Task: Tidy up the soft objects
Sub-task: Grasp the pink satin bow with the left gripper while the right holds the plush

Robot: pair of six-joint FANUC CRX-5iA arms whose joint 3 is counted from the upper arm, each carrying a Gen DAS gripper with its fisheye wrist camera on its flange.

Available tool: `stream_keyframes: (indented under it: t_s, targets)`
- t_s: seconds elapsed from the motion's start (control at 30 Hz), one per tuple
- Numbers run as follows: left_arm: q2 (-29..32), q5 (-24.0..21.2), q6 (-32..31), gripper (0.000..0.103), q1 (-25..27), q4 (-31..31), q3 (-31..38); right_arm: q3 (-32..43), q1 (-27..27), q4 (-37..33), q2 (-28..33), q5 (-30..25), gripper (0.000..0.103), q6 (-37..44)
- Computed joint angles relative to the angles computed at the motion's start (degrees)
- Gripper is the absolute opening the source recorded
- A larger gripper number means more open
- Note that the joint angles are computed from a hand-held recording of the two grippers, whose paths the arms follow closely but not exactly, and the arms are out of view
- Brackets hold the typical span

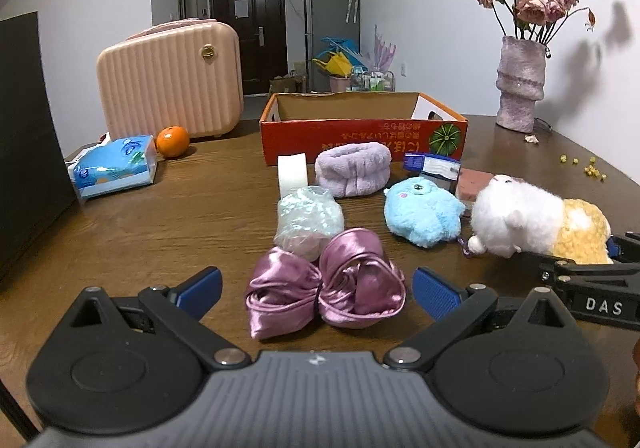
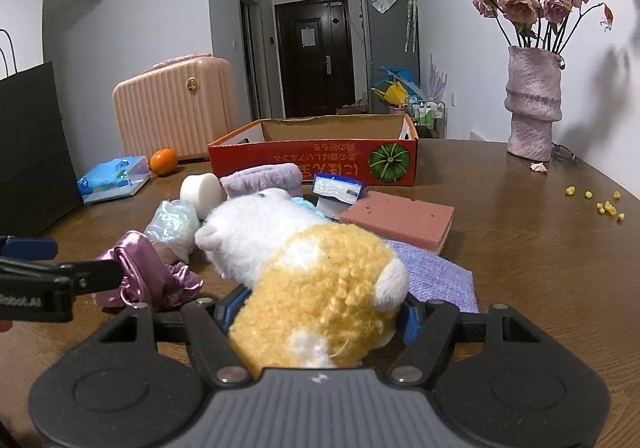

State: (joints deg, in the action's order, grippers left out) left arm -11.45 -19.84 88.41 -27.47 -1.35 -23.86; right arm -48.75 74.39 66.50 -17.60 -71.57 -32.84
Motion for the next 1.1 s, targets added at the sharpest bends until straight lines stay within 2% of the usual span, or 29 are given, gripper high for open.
stream_keyframes:
  t_s: [0.2,0.53,1.1]
  targets:
    - [3.0,-1.8,3.8,0.103,-1.6,-5.1,4.0,0.1,-0.1,0.1,0.2,-0.5,0.070,-0.3]
    - [8.8,-7.5,11.0,0.103,-3.0,-11.6,10.8,0.2,-0.5,0.1,0.4,-0.4,0.070,-0.1]
    - [13.3,-9.6,10.9,0.103,-2.2,-10.1,12.9,0.5,-1.8,-0.1,1.0,1.0,0.070,0.5]
